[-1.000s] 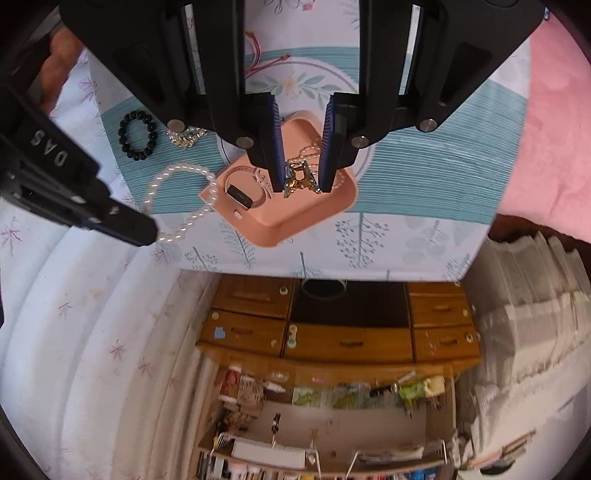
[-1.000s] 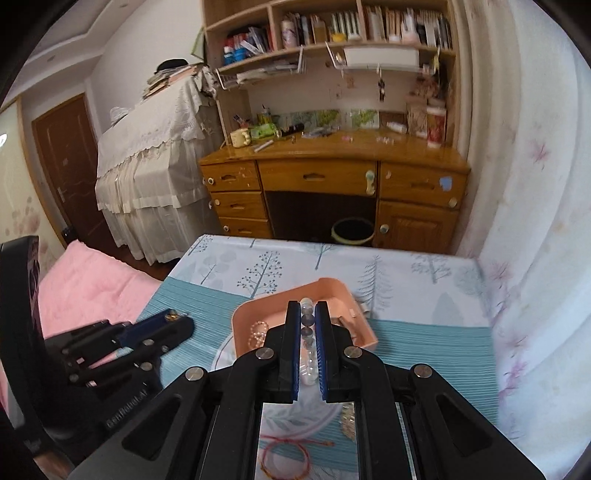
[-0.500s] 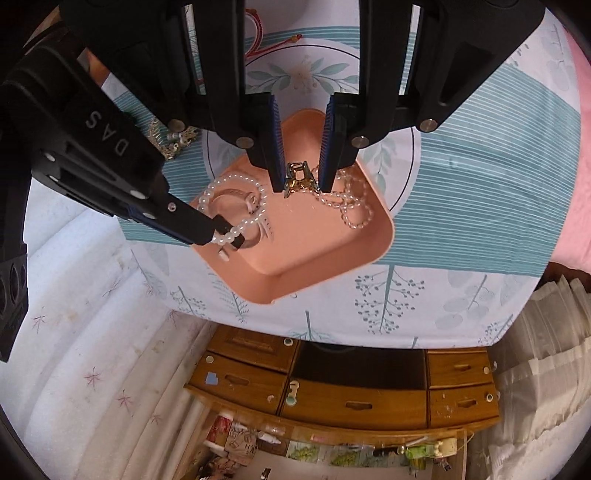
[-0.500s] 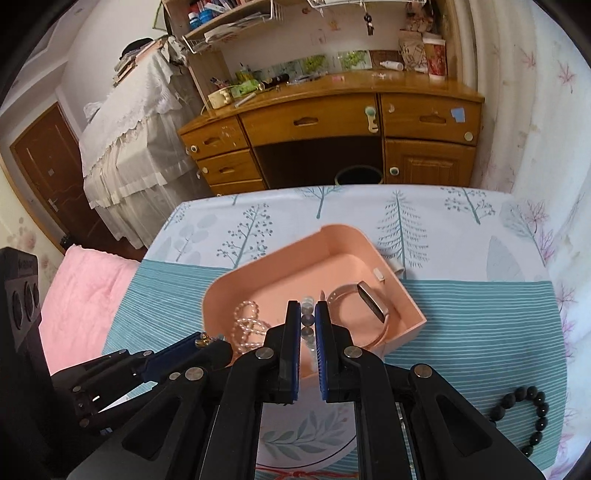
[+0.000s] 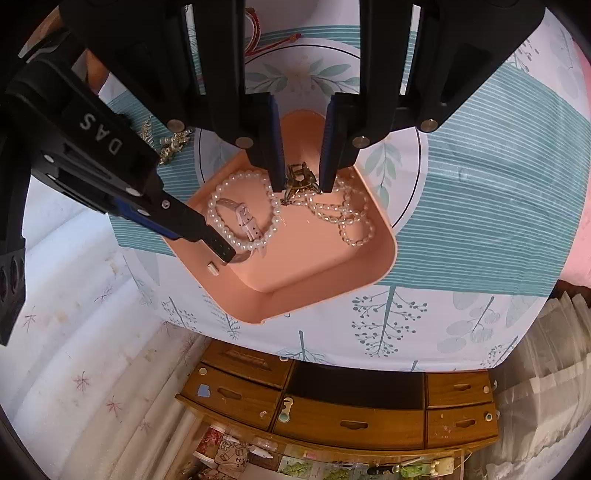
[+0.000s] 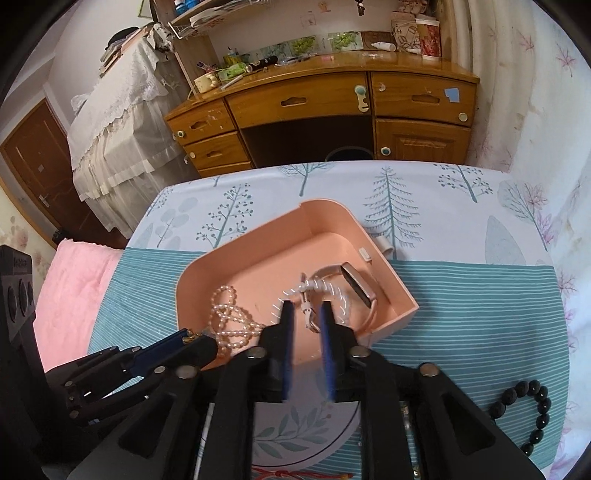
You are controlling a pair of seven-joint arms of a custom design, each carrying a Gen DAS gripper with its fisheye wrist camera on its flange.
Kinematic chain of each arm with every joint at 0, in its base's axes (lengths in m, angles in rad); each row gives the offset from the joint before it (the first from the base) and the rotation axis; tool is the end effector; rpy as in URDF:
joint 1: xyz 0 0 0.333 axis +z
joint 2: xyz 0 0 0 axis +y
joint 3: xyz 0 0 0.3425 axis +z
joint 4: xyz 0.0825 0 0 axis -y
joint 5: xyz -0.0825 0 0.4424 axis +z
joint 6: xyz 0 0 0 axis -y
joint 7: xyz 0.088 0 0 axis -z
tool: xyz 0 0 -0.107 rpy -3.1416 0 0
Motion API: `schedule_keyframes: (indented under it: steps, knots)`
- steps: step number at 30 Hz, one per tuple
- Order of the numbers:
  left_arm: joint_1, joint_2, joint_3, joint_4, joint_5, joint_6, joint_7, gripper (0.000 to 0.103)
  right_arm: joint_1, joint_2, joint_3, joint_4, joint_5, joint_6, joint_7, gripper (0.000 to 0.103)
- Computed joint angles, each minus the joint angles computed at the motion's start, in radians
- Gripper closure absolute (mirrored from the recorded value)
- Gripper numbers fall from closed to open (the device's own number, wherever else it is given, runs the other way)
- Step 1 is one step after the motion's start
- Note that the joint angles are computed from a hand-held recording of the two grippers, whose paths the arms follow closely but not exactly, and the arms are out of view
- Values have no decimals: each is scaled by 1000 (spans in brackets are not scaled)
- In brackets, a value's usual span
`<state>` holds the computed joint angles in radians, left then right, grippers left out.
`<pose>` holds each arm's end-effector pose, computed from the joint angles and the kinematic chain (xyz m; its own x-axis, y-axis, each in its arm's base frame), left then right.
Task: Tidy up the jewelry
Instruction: 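Carry the pearl bracelet into the tray with the right tool while the left tool carries the charm there, then open both tools and withdraw them from the tray toward the black bead bracelet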
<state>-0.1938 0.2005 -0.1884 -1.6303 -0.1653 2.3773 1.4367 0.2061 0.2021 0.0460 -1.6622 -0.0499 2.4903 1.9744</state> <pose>0.6790 -0.2622 0.5751 -0.2079 -0.9424 0.2620 -0.8765 0.0606 -0.4776 0.7084 0.1798 0.5679 -0.0636 -0.9788 -0.1945 -0.8167 0.1630 -0.5536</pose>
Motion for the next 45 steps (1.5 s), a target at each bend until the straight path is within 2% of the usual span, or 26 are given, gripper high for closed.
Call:
schedule_keyframes:
  steps: [3, 7, 11, 13, 28, 45]
  knots:
    - [2, -8, 1, -8, -3, -2, -2, 87, 2, -28, -5, -34, -19, 29, 16, 68]
    - [5, -18, 0, -16, -13, -8, 5, 86, -1, -60, -1, -61, -8, 36, 7, 68]
    - [4, -34, 2, -28, -5, -3, -11, 65, 6, -91, 0, -86, -21, 33, 4, 68]
    - [5, -47, 2, -39, -4, 6, -19, 61, 7, -111, 1, -106, -16, 36, 0, 68]
    - [4, -192, -10, -153, -5, 28, -18, 60, 19, -307, -3, -279, -72, -9, -7, 68]
    - [-16, -337, -31, -267, -24, 23, 52, 59, 1, -586, -26, -482, -101, -140, -58, 66]
